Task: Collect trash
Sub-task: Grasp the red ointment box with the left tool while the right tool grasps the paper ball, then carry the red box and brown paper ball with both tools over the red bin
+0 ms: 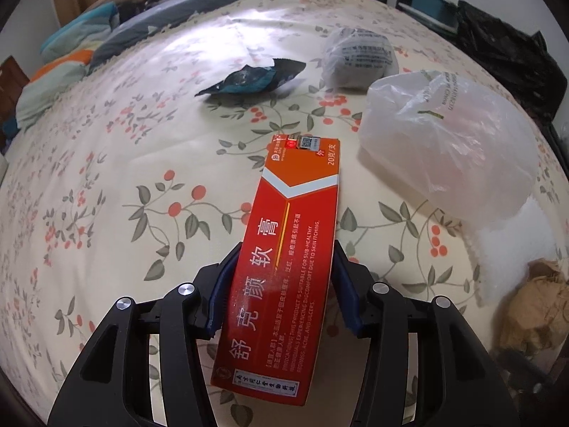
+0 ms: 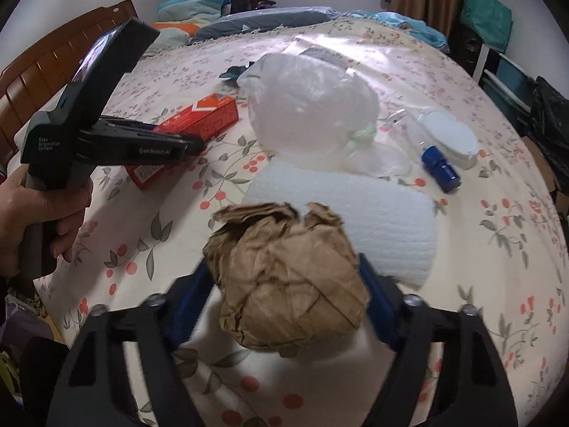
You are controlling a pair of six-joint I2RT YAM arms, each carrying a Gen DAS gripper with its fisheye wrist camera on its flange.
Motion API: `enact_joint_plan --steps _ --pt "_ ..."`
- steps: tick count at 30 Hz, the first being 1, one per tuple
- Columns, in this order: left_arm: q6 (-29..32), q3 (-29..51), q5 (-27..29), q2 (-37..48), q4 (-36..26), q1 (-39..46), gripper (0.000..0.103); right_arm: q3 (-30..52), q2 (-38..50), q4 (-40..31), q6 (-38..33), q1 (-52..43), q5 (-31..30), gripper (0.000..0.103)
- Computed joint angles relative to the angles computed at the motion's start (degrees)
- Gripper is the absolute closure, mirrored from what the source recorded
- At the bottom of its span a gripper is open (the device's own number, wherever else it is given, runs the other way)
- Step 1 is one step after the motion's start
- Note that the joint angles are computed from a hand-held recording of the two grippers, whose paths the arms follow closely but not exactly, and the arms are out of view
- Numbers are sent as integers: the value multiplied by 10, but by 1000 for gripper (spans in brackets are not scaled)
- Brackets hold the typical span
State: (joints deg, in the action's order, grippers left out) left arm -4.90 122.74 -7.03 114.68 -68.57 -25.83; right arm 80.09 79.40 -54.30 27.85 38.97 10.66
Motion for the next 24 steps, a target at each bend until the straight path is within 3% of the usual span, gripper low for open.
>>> enact_joint_plan --steps 5,15,24 --pt "6 0 -5 -1 0 -4 55 -8 -12 10 -9 -8 -19 44" --pt "-19 -117 -15 -100 24 -24 55 -39 -90 -14 -6 -4 -33 46" --pt "-73 -211 -24 -211 3 -70 55 -45 -159 -76 16 27 -12 46"
